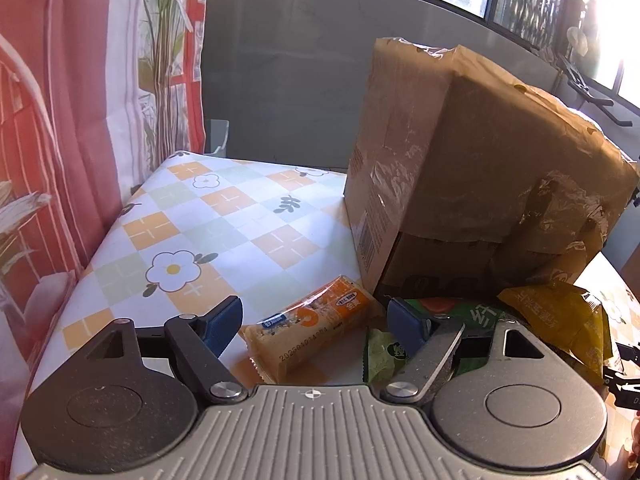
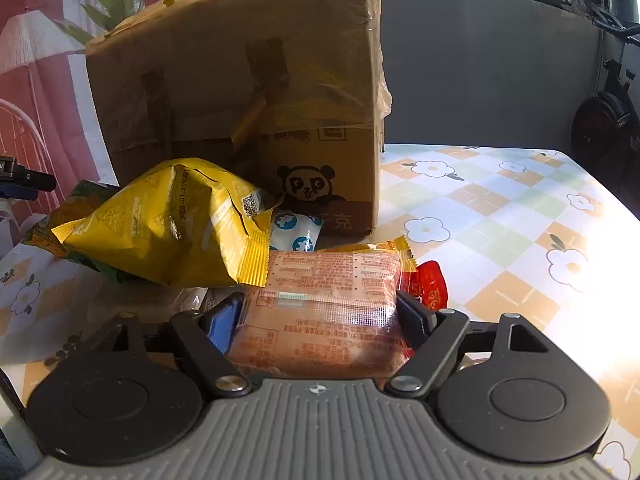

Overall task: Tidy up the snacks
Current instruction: 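Grasp the orange snack bar with the left tool while the right tool grasps the pink pastry pack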

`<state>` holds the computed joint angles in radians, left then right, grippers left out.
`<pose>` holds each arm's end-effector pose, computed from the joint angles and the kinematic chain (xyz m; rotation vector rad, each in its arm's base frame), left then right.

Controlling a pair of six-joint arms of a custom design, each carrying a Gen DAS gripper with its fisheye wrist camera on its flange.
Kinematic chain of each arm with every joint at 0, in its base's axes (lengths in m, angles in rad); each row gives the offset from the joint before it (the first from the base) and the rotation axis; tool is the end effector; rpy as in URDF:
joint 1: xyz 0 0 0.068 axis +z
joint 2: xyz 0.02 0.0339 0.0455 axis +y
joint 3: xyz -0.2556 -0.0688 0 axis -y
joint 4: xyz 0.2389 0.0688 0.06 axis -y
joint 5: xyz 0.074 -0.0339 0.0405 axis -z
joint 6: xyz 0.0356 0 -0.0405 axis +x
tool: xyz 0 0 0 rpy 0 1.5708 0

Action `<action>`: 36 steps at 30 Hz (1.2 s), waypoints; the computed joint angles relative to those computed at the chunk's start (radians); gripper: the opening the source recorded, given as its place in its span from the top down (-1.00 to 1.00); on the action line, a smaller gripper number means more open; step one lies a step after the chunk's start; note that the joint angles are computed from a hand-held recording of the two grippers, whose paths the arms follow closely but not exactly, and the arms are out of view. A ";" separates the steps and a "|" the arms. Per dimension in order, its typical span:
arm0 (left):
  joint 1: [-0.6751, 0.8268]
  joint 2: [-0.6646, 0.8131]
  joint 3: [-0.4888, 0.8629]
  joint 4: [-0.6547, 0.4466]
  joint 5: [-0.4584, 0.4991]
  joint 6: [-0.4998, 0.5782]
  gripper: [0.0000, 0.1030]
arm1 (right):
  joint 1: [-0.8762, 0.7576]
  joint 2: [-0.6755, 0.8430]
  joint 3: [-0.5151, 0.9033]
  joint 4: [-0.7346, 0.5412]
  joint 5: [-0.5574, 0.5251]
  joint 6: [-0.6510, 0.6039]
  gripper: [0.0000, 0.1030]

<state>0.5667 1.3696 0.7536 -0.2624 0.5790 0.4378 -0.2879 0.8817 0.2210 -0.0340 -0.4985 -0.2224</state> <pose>0.2339 0.1257 0.1950 0.0970 2.2766 -0.1981 0.1619 -0.0302 0.1442 -0.1872 2.1732 0.2774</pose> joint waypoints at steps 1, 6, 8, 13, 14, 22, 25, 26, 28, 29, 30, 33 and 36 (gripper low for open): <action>-0.006 0.033 0.018 0.011 0.004 -0.003 -0.59 | 0.002 0.009 0.000 0.010 -0.001 0.000 -0.56; -0.080 0.170 0.083 0.095 -0.057 -0.043 -0.58 | -0.009 0.012 -0.006 0.022 -0.019 -0.002 -0.56; -0.111 0.203 0.081 0.151 -0.085 -0.051 -0.57 | -0.008 0.014 -0.006 0.026 -0.020 -0.001 -0.56; -0.190 0.263 0.059 0.245 -0.174 -0.031 -0.57 | -0.007 0.003 -0.006 0.013 -0.021 0.000 -0.56; -0.198 0.270 0.054 0.248 -0.191 -0.019 -0.58 | -0.005 0.002 -0.006 0.011 -0.019 0.000 -0.56; -0.163 0.230 0.006 0.202 -0.176 0.096 -0.25 | 0.001 -0.002 -0.010 0.014 -0.015 0.009 -0.56; -0.137 0.216 -0.005 0.186 -0.162 0.111 -0.12 | -0.001 0.003 -0.009 0.018 -0.018 0.008 -0.56; -0.132 0.211 -0.004 0.177 -0.159 0.105 -0.07 | -0.001 0.003 -0.010 0.019 -0.019 0.009 -0.56; -0.128 0.188 -0.015 0.159 -0.157 0.099 0.01 | 0.000 0.000 -0.012 0.020 -0.019 0.011 -0.56; -0.136 0.165 -0.036 0.167 -0.173 0.091 0.10 | -0.001 0.001 -0.012 0.021 -0.019 0.011 -0.56; -0.142 0.139 -0.060 0.176 -0.191 0.083 0.16 | -0.003 0.002 -0.012 0.022 -0.022 0.011 -0.56; -0.151 0.072 -0.121 0.168 -0.233 0.039 0.25 | -0.011 0.006 -0.012 0.025 -0.033 0.012 -0.56; -0.127 0.004 -0.169 0.121 -0.220 -0.016 0.25 | -0.007 0.006 -0.012 0.026 -0.031 0.018 -0.56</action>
<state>0.4395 1.3737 0.5849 -0.1410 0.3594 0.4222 -0.2951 0.8876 0.2087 -0.0077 -0.5298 -0.2043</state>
